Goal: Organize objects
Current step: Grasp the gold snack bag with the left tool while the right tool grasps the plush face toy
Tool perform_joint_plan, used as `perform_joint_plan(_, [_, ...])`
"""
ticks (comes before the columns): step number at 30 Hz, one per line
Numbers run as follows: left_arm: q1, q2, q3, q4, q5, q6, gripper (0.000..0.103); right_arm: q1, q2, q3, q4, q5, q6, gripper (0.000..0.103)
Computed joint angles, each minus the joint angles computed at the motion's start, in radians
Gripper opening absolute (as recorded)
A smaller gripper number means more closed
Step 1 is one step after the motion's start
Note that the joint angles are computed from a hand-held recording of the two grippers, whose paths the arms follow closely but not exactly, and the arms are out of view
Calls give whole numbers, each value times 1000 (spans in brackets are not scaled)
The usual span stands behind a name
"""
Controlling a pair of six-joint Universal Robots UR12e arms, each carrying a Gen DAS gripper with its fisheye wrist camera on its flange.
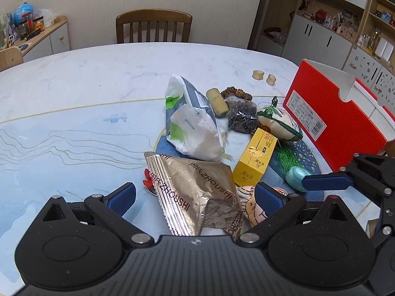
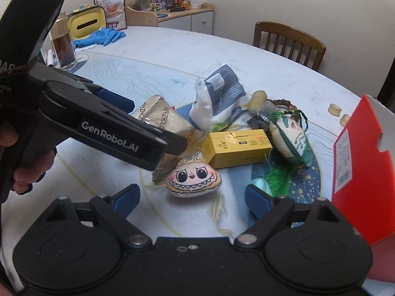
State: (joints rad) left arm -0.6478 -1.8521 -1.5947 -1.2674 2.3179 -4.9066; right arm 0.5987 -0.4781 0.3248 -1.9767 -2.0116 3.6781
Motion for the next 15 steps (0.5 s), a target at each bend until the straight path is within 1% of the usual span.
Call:
perform_joint_plan(6, [-5, -3, 3, -20, 27, 2, 102, -2, 46, -82, 40, -1, 7, 79])
perform_joint_plan(9, [-5, -5, 5, -26, 34, 9, 101, -1, 59, -108, 51, -6, 12, 76])
perform_joint_plan(13, [-6, -5, 3, -9, 39, 27, 93, -2, 74, -140, 72, -7, 18, 70])
perform_joint_plan(15, [-6, -8, 9, -20, 43, 29, 90, -2, 80, -152, 81, -9, 20, 68])
